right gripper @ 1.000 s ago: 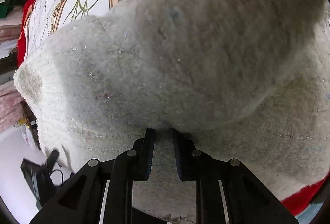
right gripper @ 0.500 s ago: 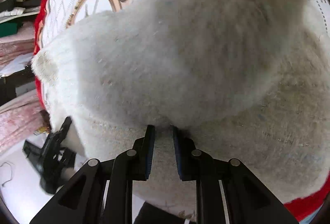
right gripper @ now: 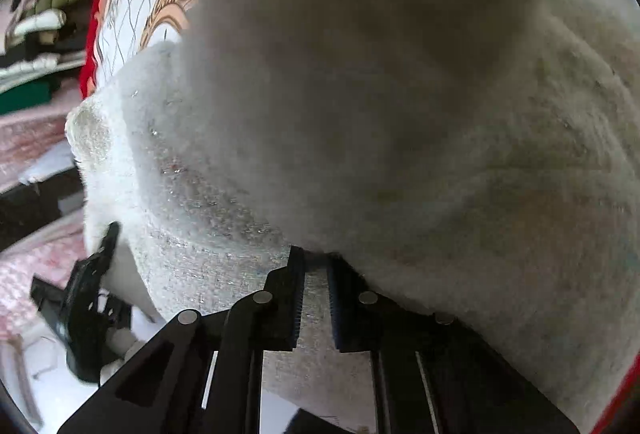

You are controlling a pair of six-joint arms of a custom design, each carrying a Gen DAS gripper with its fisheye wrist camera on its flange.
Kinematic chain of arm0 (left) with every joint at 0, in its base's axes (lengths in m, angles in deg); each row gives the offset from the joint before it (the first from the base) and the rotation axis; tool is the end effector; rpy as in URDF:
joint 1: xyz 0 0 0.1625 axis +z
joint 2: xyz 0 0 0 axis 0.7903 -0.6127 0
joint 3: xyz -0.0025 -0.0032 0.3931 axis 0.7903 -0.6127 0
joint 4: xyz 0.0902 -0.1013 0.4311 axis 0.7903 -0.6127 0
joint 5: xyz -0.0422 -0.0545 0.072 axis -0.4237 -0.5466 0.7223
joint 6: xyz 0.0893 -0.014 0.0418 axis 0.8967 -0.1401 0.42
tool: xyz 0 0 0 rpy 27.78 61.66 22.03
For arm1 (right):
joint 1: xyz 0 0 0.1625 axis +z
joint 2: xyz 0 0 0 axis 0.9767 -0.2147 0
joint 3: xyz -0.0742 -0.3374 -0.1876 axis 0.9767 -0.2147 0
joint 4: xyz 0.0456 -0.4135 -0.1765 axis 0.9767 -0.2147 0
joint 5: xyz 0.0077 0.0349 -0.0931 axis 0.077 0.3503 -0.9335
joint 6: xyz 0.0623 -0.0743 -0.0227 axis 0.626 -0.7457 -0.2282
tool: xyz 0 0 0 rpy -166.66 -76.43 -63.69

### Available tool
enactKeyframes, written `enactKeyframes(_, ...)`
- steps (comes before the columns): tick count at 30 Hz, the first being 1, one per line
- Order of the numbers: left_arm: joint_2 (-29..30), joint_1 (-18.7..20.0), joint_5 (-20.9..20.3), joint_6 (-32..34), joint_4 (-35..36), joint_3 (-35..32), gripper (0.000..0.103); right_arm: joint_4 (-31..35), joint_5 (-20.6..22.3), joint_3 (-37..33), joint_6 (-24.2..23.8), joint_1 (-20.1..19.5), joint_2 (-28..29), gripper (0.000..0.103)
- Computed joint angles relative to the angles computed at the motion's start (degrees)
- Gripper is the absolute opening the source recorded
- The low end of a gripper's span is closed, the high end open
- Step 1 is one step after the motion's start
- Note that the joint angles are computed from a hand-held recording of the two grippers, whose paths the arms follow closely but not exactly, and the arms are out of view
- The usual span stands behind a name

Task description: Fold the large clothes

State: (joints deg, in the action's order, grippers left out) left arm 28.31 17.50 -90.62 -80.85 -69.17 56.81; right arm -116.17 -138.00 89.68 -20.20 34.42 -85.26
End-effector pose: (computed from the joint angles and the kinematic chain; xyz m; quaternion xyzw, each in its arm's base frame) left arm -0.0783 -0.7685 0.5000 -0.0321 0.9191 -0.3266 0.2179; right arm 0.3709 -0.6005 0.1877 -0.2958 -0.9524 0.0518 0.0532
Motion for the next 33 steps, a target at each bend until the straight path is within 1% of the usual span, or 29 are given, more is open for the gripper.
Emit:
enactKeyframes(2,-0.6,-3.0,0.2,8.9,-4.0,2.0,0.014,-1.8,1.3,2.0,-0.8,-0.8,-1.3,0.006)
enactKeyframes(3,-1.6,-4.4,-0.8,13.6,-5.9,3.9,0.013,-2.4,1.7,2.4,-0.8,-1.0,-1.6,0.006)
enactKeyframes(5,-3.0,-7.3,-3.6,25.5,-9.4,8.0,0.013,-3.4,2.2,3.8,-1.4,-1.3,-2.7,0.006)
enactKeyframes(6,-4.0,-8.5,-4.9,31.5,-11.0,10.9,0.013,-4.8,2.6,5.3,-1.6,-1.5,-3.8,0.006)
enactKeyframes(7,-5.3,-10.3,-6.8,37.5,-11.1,14.1,0.013,-6.6,3.4,6.8,-1.6,-1.8,-4.8,0.006)
enactKeyframes(9,-6.9,-11.9,-9.2,49.5,-12.4,19.6,0.013,-13.2,6.7,12.6,-1.1,-3.0,-8.7,0.006)
enactKeyframes(10,-8.6,-13.0,-11.0,55.5,-12.1,23.3,0.013,-16.4,8.2,15.5,-0.6,-3.6,-10.6,0.006)
enactKeyframes(11,-9.7,-13.2,-12.5,61.3,-12.5,26.1,0.013,-21.0,10.2,19.2,0.1,-4.4,-13.0,0.006)
enactKeyframes(12,-10.6,-13.3,-13.4,64.7,-12.9,28.2,0.013,-26.0,11.9,23.4,1.2,-5.2,-15.8,0.006)
enactKeyframes(13,-11.6,-13.4,-14.1,68.7,-11.4,30.2,0.013,-29.2,13.0,26.4,2.1,-5.8,-18.0,0.006)
enactKeyframes(14,-12.3,-13.5,-14.2,71.2,-11.0,31.8,0.013,-33.1,14.3,30.7,3.8,-6.6,-21.4,0.006)
enactKeyframes(15,-13.1,-13.3,-14.5,74.0,-11.2,33.5,0.013,-35.0,14.7,33.7,5.3,-7.2,-24.1,0.006)
enactKeyframes(16,-13.4,-13.2,-14.7,75.4,-10.3,34.1,0.013,-36.5,14.4,37.5,6.9,-7.5,-28.2,0.007)
enactKeyframes(17,-14.3,-13.2,-14.9,77.9,-10.2,35.6,0.013,-36.9,13.7,40.3,7.8,-7.6,-32.0,0.009)
enactKeyframes(18,-14.5,-13.3,-14.6,80.7,-11.0,36.7,0.013,-35.4,12.1,42.6,8.8,-7.2,-36.2,0.011)
enactKeyframes(20,-15.5,-13.3,-14.0,86.3,-11.9,39.1,0.013,-29.8,8.1,44.8,10.4,-6.0,-42.8,0.011)
enactKeyframes(21,-15.4,-13.3,-13.1,89.0,-12.3,39.6,0.014,-26.0,5.6,46.0,12.0,-5.0,-47.0,0.013)
enactKeyframes(22,-15.6,-13.2,-12.0,92.0,-12.3,40.5,0.015,-23.5,4.1,46.5,13.1,-4.2,-49.3,0.013)
enactKeyframes(23,-15.3,-13.1,-11.6,93.5,-12.7,40.7,0.016,-19.7,1.8,46.6,14.7,-3.0,-52.1,0.013)
enactKeyframes(24,-15.5,-13.1,-11.6,94.2,-13.2,41.1,0.018,-17.1,-0.1,46.4,16.1,-1.9,-53.6,0.013)
enactKeyframes(25,-15.6,-13.3,-11.2,93.1,-13.1,41.0,0.020,-13.5,-2.0,45.5,17.3,-0.7,-55.0,0.014)
enactKeyframes(26,-15.4,-13.6,-10.6,91.3,-12.2,40.4,0.025,-11.5,-3.5,44.6,18.3,0.6,-55.2,0.018)
enactKeyframes(27,-15.4,-14.0,-10.2,89.7,-10.9,40.0,0.030,-9.0,-5.6,43.1,19.6,2.2,-55.0,0.031)
enactKeyframes(28,-15.3,-14.6,-10.0,86.9,-8.0,38.7,0.034,-6.4,-7.2,41.2,19.2,2.3,-55.8,0.043)
enactKeyframes(29,-15.3,-14.9,-10.0,84.3,-5.8,37.8,0.038,-6.3,-8.7,40.1,20.2,4.0,-54.2,0.068)
enactKeyframes(30,-14.9,-15.0,-10.3,81.2,-3.6,36.4,0.040,-7.3,-10.7,38.9,19.5,5.2,-53.1,0.078)
enactKeyframes(31,-14.4,-15.1,-11.1,77.2,-0.2,34.1,0.042,-8.6,-11.5,37.2,19.1,5.9,-51.5,0.078)
enactKeyframes(32,-13.5,-14.1,-11.2,75.6,1.0,32.3,0.047,-10.0,-11.8,36.3,18.3,6.3,-50.6,0.078)
enactKeyframes(33,-13.2,-14.1,-11.1,73.6,2.1,31.5,0.047,-12.5,-11.9,35.6,16.9,6.2,-49.6,0.078)
